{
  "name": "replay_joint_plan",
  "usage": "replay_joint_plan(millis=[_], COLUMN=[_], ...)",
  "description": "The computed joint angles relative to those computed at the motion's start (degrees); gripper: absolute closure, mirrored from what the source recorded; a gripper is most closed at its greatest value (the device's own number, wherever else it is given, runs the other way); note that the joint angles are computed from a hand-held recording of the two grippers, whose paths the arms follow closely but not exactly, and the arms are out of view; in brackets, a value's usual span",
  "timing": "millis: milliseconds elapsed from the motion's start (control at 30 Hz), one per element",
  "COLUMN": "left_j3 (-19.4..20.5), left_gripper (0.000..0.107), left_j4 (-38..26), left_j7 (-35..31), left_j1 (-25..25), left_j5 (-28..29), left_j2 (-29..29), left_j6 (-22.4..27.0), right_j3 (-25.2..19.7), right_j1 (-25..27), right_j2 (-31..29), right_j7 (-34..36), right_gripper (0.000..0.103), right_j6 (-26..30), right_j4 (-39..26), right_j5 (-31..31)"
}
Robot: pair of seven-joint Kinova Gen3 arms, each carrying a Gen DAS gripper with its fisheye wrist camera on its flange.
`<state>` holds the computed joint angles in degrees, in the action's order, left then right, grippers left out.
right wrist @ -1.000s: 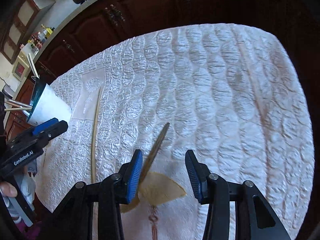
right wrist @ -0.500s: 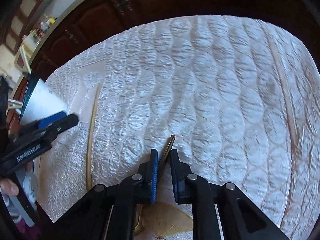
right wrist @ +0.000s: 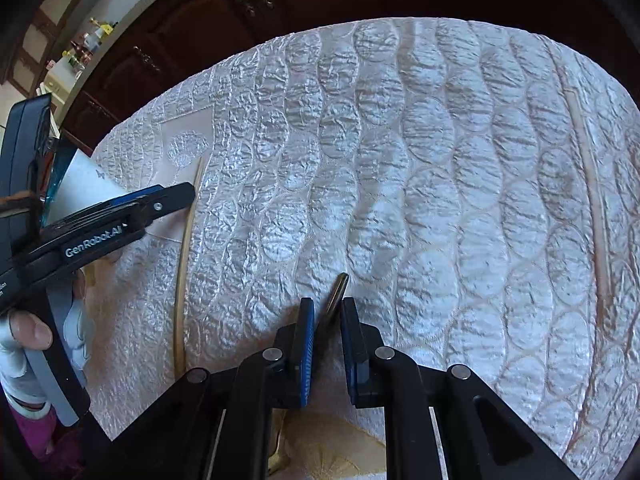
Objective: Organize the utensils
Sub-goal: 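Close the right gripper on the metal fork while the left grasps a wooden chopstick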
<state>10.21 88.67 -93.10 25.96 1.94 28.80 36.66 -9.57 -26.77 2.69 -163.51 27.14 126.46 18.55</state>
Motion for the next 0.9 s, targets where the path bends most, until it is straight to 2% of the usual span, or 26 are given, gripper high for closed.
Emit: replay_joint_plan(millis=[100, 200, 233, 267, 300, 467, 567, 700, 800, 900], left_j3=[-0.07, -0.51, -0.11, 0.18, 1.47, 5.61, 6.87, 8.03, 7.62, 4.92], left_gripper=[0.060, 0.062, 0.068, 0.084, 0.094, 0.100, 0.102, 0.102, 0.102, 0.102], left_j4=[-2.58, -3.98, -3.98, -4.42, -4.72, -3.61, -2.78, 0.88, 4.07, 4.71], left_j7=[0.37, 0.99, 0.06, -0.56, -2.12, -9.26, -12.86, -18.34, -21.18, -18.36], left_j1=[-0.02, 1.26, 0.50, 0.42, -0.72, -5.13, -7.70, -10.85, -11.19, -8.69], left_j5=[0.27, -0.52, -0.27, -0.01, 0.79, 6.91, 10.68, 15.71, 17.79, 16.90], left_j2=[2.10, 3.49, 3.69, 3.94, 4.14, 3.49, 2.51, -0.90, -3.66, -4.02], left_j6=[1.73, 1.13, 0.89, 1.16, 1.63, 1.78, 3.01, 2.31, 1.01, -0.37], right_j3=[0.25, 1.03, 1.26, 1.38, 1.66, 0.97, -1.38, -4.88, -7.63, -9.14], right_j1=[0.06, -0.38, -0.53, -1.19, -1.68, -1.83, -1.23, -0.32, -0.06, -0.09], right_j2=[0.66, 1.59, 1.85, 2.12, 2.54, -1.49, -4.09, -6.74, -8.54, -8.96], right_j7=[0.76, 0.02, -0.28, -1.50, -2.69, -5.89, -8.61, -10.29, -12.29, -13.13], right_gripper=[0.091, 0.092, 0.093, 0.093, 0.094, 0.095, 0.096, 0.096, 0.097, 0.097], right_j6=[-1.12, -2.46, -2.71, -2.38, -2.45, -1.81, -0.16, 3.40, 5.98, 8.73], right_j4=[-0.30, -0.67, -0.81, -1.46, -2.02, -1.31, -1.40, -2.22, -2.69, -3.23], right_j5=[0.84, 2.57, 3.07, 3.95, 5.01, 7.87, 10.49, 11.90, 13.28, 13.34])
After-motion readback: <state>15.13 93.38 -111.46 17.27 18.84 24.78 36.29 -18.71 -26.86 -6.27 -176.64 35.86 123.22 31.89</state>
